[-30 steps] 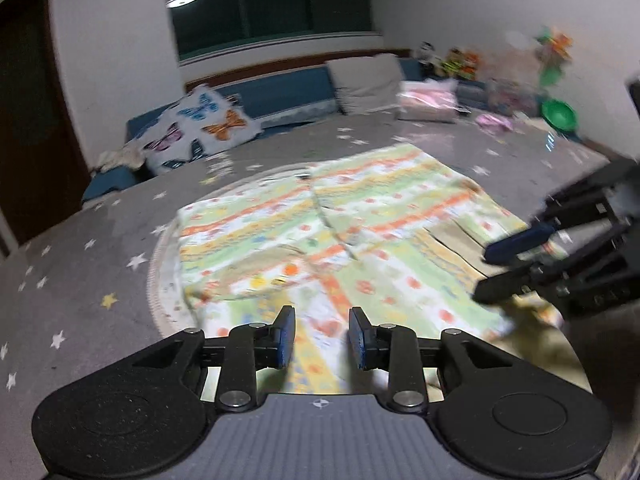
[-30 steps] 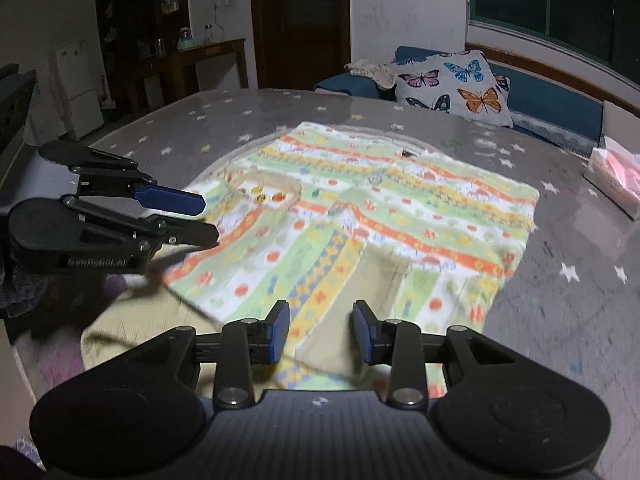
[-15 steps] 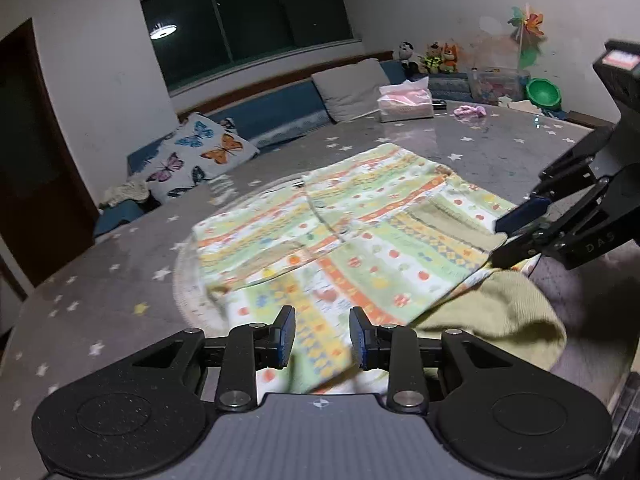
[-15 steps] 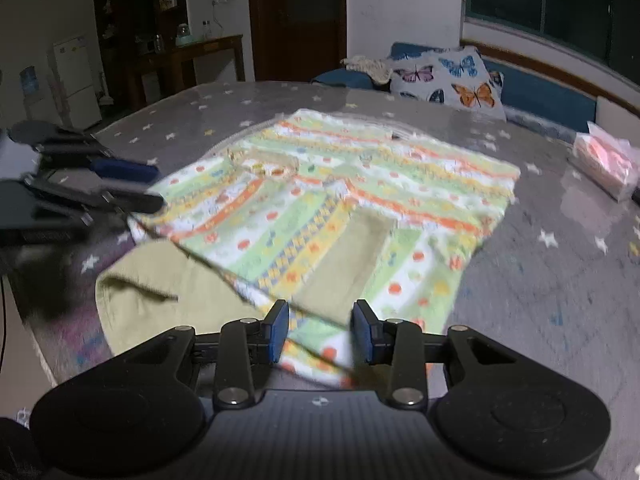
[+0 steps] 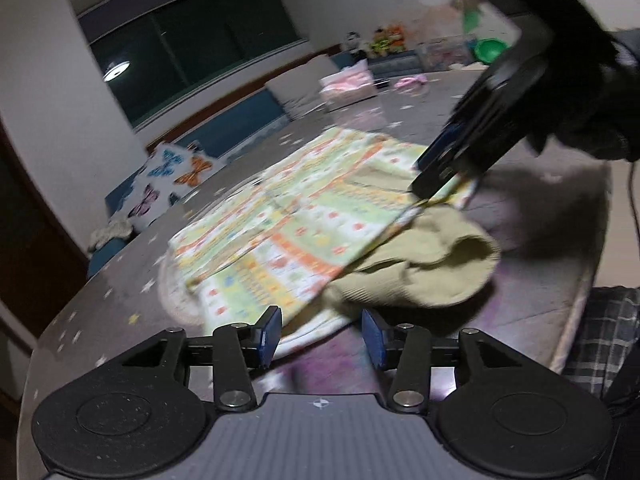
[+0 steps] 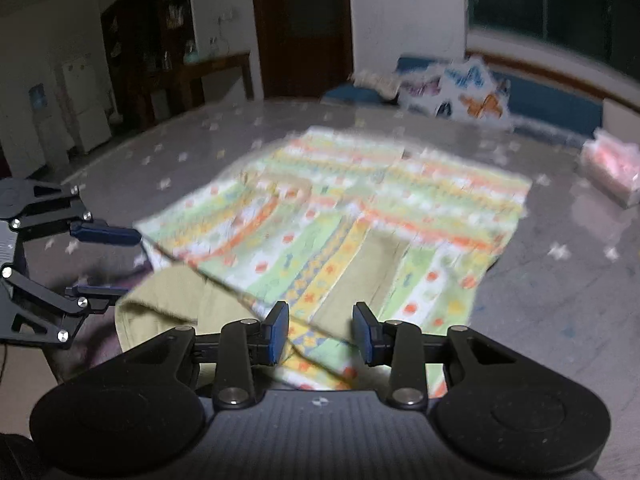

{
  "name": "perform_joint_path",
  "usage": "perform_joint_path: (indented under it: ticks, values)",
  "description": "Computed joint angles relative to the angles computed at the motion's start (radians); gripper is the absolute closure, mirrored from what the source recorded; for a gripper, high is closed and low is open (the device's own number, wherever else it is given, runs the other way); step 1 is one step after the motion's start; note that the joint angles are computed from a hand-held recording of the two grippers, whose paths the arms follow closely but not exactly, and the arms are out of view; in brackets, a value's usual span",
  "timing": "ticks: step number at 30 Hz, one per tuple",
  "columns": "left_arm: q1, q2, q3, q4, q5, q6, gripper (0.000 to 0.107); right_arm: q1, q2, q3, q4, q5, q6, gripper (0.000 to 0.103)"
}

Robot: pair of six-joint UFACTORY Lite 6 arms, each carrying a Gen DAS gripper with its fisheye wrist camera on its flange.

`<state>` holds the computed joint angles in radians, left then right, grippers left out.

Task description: Fold clothes

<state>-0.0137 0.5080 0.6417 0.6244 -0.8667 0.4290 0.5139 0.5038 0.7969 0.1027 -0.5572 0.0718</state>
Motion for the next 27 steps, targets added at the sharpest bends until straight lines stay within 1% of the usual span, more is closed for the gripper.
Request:
perform_joint_path:
  ticks: [3, 6, 9, 11, 12, 13, 14, 15, 16, 18, 21, 24, 26, 27]
  values:
    - [-0.044, 0.025, -0.006, -0.049, -0.053, 0.068, 0.058, 0.012, -0.011, -0.01, 0.015, 0.002, -0.019, 0.067]
    - [-0.068, 0.048, 0.017, -0.042, -0.07, 0.05, 0.058, 0.02, -0.071, -0.063, 0.034, 0.004, -0.044, 0.065]
    - [-0.084, 0.07, 0.05, -0.016, -0.072, 0.019, 0.059, 0.033, -0.135, -0.123, 0.087, 0.014, -0.112, 0.061]
    - [-0.081, 0.076, 0.076, 0.029, -0.058, -0.036, 0.077, 0.044, -0.167, -0.156, 0.112, 0.019, -0.151, 0.059]
    - [-0.08, 0.08, 0.094, 0.047, -0.047, -0.07, 0.08, 0.053, -0.181, -0.171, 0.129, 0.021, -0.176, 0.057]
    - [-0.078, 0.08, 0.109, 0.062, -0.037, -0.103, 0.091, 0.063, -0.191, -0.184, 0.146, 0.018, -0.206, 0.053]
    - [-0.075, 0.079, 0.127, 0.073, -0.023, -0.144, 0.097, 0.075, -0.196, -0.192, 0.166, 0.012, -0.236, 0.05]
    - [-0.073, 0.08, 0.151, 0.083, -0.008, -0.191, 0.098, 0.086, -0.2, -0.199, 0.184, 0.006, -0.266, 0.046]
    - [-0.072, 0.078, 0.172, 0.09, 0.006, -0.233, 0.1, 0.099, -0.195, -0.2, 0.193, -0.005, -0.295, 0.045]
    - [-0.067, 0.074, 0.219, 0.117, 0.033, -0.333, 0.1, 0.124, -0.183, -0.198, 0.212, -0.028, -0.352, 0.044]
    - [-0.068, 0.088, 0.299, 0.168, 0.071, -0.464, 0.101, 0.147, -0.12, -0.153, 0.25, -0.074, -0.433, 0.043]
    - [-0.083, 0.119, 0.374, 0.189, 0.106, -0.539, 0.101, 0.136, -0.036, -0.077, 0.219, -0.09, -0.419, 0.044]
    - [-0.091, 0.141, 0.418, 0.195, 0.13, -0.57, 0.101, 0.123, 0.011, -0.026, 0.201, -0.089, -0.401, 0.05]
    - [-0.09, 0.146, 0.429, 0.202, 0.138, -0.584, 0.101, 0.115, 0.03, -0.002, 0.19, -0.083, -0.387, 0.057]
